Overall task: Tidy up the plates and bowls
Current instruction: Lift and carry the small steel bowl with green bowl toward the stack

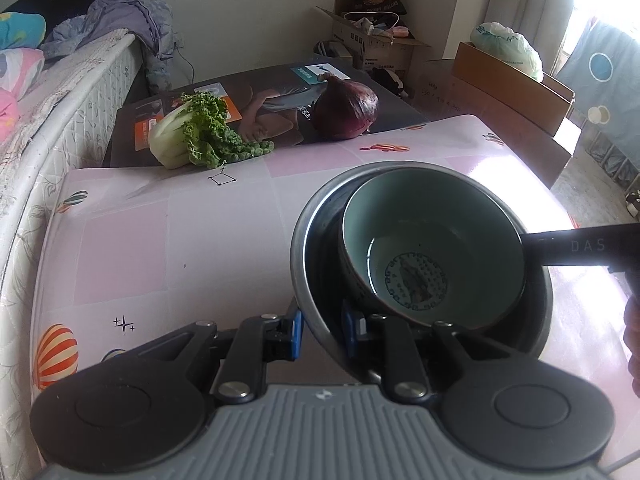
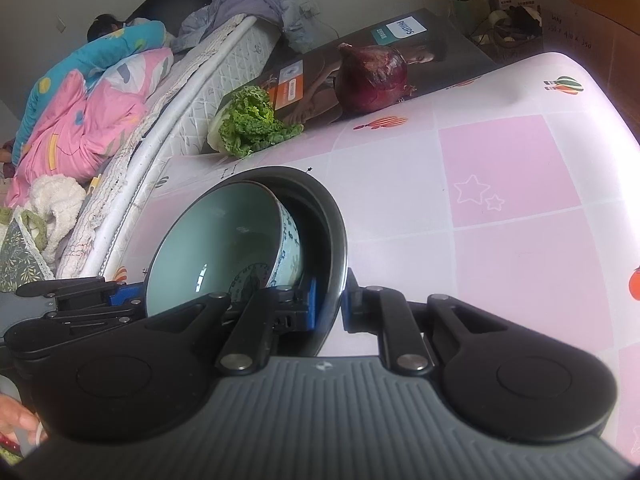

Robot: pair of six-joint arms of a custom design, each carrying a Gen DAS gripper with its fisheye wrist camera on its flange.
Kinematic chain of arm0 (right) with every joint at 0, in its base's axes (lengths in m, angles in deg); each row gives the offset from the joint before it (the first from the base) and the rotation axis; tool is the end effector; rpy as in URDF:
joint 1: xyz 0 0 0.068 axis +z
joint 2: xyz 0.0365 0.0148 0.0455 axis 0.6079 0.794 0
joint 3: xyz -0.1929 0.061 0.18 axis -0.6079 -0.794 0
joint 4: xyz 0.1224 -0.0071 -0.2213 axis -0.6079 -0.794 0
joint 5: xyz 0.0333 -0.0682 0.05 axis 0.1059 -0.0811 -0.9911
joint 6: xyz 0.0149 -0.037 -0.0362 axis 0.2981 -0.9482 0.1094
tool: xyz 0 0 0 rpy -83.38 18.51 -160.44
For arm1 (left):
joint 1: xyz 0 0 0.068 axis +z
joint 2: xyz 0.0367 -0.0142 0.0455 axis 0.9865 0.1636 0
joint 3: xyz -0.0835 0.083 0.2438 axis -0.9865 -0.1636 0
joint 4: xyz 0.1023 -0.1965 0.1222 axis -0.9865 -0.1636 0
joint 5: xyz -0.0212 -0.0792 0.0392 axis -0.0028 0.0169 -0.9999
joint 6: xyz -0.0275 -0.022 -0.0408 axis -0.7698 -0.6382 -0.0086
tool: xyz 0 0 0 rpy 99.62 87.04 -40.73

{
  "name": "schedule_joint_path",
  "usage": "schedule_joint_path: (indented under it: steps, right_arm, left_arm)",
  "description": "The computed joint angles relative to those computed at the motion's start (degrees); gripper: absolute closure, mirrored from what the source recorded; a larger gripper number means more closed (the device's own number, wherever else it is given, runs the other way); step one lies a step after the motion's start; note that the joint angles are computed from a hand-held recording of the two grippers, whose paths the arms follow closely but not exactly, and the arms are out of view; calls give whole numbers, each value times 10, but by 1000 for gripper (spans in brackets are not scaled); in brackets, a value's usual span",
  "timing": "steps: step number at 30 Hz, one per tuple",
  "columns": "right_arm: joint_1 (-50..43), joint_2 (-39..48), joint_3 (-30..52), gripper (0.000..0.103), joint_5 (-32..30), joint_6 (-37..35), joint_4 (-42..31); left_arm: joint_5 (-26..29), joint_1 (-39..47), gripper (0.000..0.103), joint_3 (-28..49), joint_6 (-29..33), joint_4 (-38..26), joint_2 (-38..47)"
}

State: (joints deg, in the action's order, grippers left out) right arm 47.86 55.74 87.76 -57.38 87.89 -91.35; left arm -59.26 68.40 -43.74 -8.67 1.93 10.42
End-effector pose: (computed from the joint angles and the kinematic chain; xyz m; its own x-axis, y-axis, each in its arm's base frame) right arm 0.3234 0.0733 0.1545 -0.8384 0.0429 -0.5433 -0.2299 0.8761 0.4239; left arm 0.2522 -0.0548 0.1837 -0.7984 0.0849 -0.5961 0.1483 0.9872 -0.0580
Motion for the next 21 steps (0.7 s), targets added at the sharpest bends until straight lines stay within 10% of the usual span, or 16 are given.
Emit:
schedule_joint_path:
  steps: [21]
  right_arm:
    - [53, -420, -154, 90, 36, 50, -244]
  left_arm:
    - [-58, -124, 85, -20, -112, -301, -335]
